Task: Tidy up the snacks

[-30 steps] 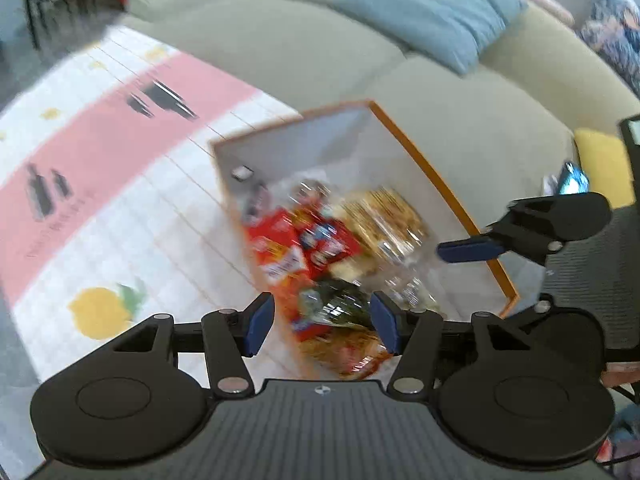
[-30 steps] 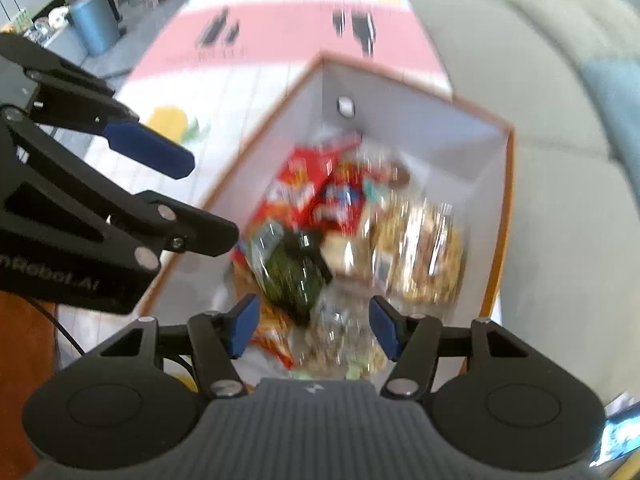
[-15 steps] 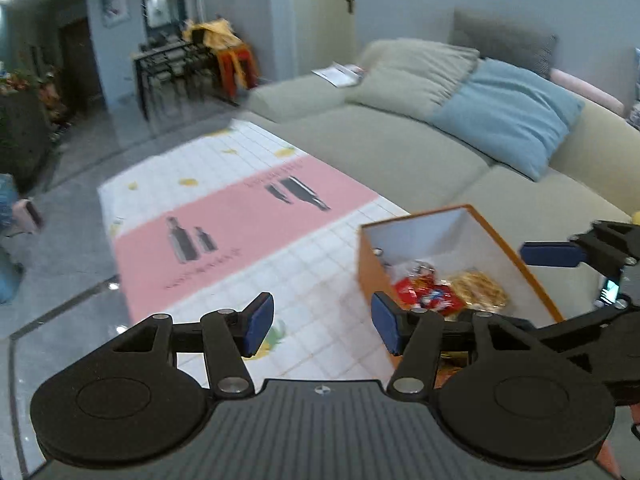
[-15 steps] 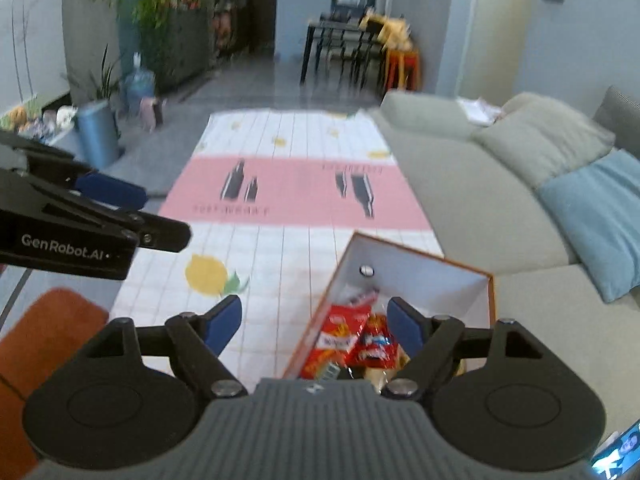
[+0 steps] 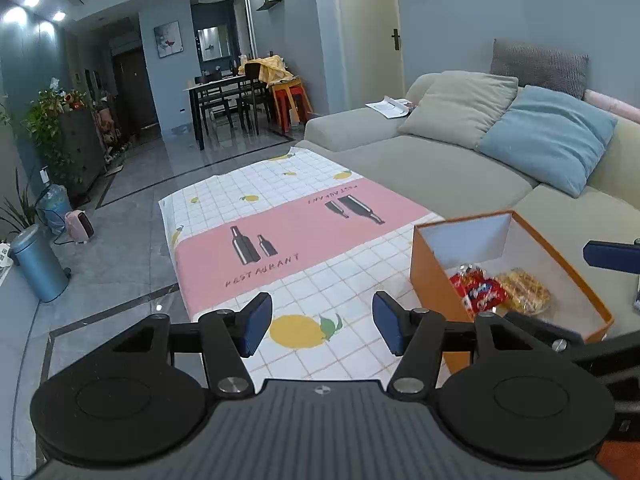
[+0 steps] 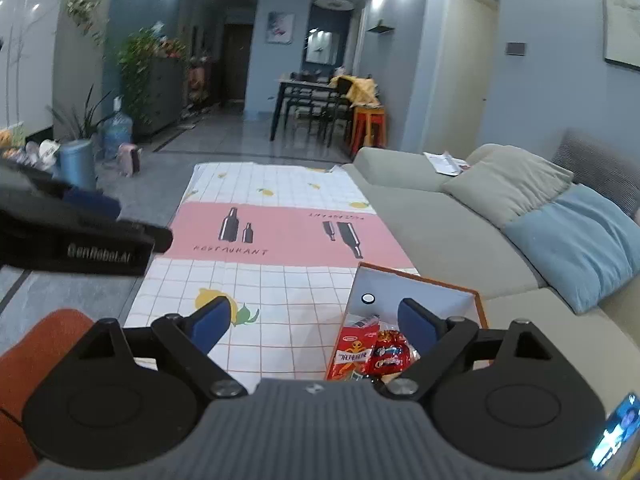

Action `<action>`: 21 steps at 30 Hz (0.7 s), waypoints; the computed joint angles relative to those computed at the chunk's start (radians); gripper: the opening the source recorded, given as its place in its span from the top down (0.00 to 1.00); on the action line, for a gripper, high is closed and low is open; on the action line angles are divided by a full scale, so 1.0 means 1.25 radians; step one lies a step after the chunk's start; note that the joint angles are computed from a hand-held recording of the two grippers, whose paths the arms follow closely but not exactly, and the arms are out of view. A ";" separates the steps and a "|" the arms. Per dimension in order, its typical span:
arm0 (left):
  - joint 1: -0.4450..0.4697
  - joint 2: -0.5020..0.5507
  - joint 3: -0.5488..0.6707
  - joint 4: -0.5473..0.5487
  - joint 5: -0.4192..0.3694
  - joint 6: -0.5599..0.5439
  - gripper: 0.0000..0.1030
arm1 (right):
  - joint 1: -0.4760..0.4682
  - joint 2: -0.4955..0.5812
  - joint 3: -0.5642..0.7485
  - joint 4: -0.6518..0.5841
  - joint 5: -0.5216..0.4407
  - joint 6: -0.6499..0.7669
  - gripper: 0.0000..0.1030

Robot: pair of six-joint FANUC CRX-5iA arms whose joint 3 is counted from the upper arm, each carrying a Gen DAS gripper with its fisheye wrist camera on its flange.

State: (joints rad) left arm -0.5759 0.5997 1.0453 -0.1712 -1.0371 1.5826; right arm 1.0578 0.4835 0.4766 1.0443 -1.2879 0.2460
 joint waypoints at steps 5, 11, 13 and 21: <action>-0.001 -0.003 -0.032 -0.004 -0.024 0.007 0.33 | 0.005 0.000 -0.017 -0.026 -0.013 -0.040 0.14; 0.019 0.047 0.010 0.089 -0.108 -0.014 0.33 | -0.004 0.024 0.011 -0.095 -0.035 -0.010 0.14; 0.017 0.060 0.028 0.084 -0.125 -0.012 0.33 | -0.008 0.029 0.018 -0.114 -0.039 -0.006 0.14; 0.013 0.064 0.033 0.065 -0.150 -0.005 0.33 | -0.016 0.034 0.029 -0.171 -0.051 -0.030 0.14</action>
State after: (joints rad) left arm -0.5596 0.6797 1.0860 -0.0904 -1.2247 1.5763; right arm 1.0373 0.5265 0.5130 0.8311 -1.3514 0.2080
